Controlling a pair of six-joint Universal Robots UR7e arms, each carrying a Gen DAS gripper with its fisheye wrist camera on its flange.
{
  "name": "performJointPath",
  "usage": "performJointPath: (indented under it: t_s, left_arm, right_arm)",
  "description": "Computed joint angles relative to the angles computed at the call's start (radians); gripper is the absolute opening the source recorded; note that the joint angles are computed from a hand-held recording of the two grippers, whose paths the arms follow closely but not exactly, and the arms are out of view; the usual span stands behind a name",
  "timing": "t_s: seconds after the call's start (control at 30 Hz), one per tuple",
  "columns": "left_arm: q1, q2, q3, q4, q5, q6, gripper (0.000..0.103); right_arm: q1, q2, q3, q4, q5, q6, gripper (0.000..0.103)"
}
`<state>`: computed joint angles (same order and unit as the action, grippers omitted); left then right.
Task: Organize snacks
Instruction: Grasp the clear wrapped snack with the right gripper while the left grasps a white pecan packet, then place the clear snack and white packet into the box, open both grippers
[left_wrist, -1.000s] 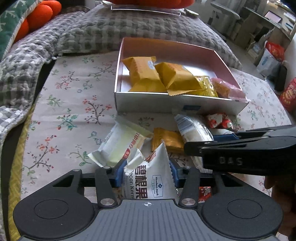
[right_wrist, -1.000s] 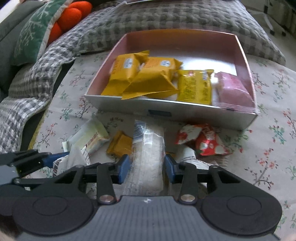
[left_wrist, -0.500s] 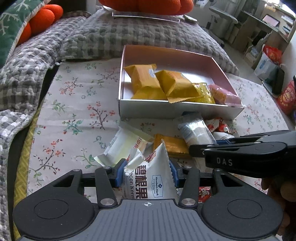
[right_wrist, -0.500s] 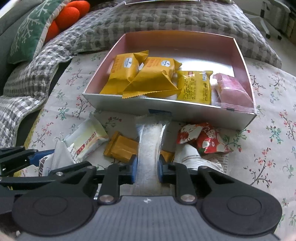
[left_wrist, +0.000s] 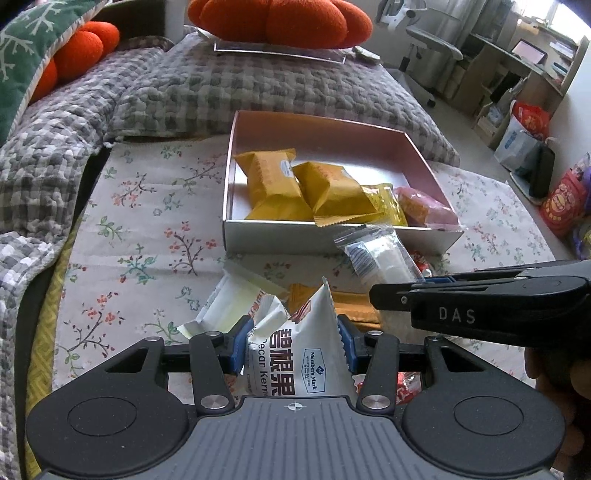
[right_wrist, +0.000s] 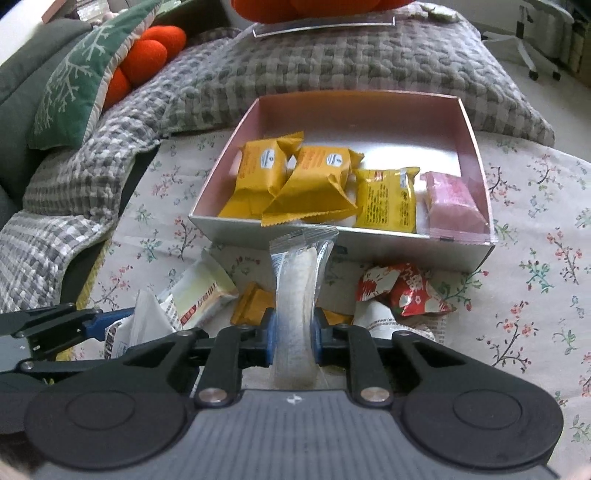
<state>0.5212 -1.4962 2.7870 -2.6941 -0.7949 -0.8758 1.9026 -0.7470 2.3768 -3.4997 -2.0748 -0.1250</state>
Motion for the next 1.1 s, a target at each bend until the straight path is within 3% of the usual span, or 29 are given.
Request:
performJointPath:
  t_s: [0.27, 0.67, 0.9, 1.1]
  left_arm:
    - [-0.019, -0.051, 0.011, -0.027, 0.017, -0.013, 0.045]
    - [-0.012, 0.027, -0.009, -0.185, 0.032, 0.017, 0.045]
    - [0.016, 0.077, -0.022, -0.360, 0.039, 0.093, 0.045]
    - [0.114, 0.204, -0.044, -0.680, 0.028, 0.221, 0.045]
  right_arm:
    - [0.004, -0.005, 0.008, -0.035, 0.007, -0.003, 0.017]
    - [-0.006, -0.036, 0.020, -0.092, 0.039, -0.018, 0.017]
    - [-0.022, -0.054, 0.019, -0.122, 0.050, -0.002, 0.017]
    - [-0.058, -0.053, 0.001, -0.195, 0.066, -0.012, 0.016]
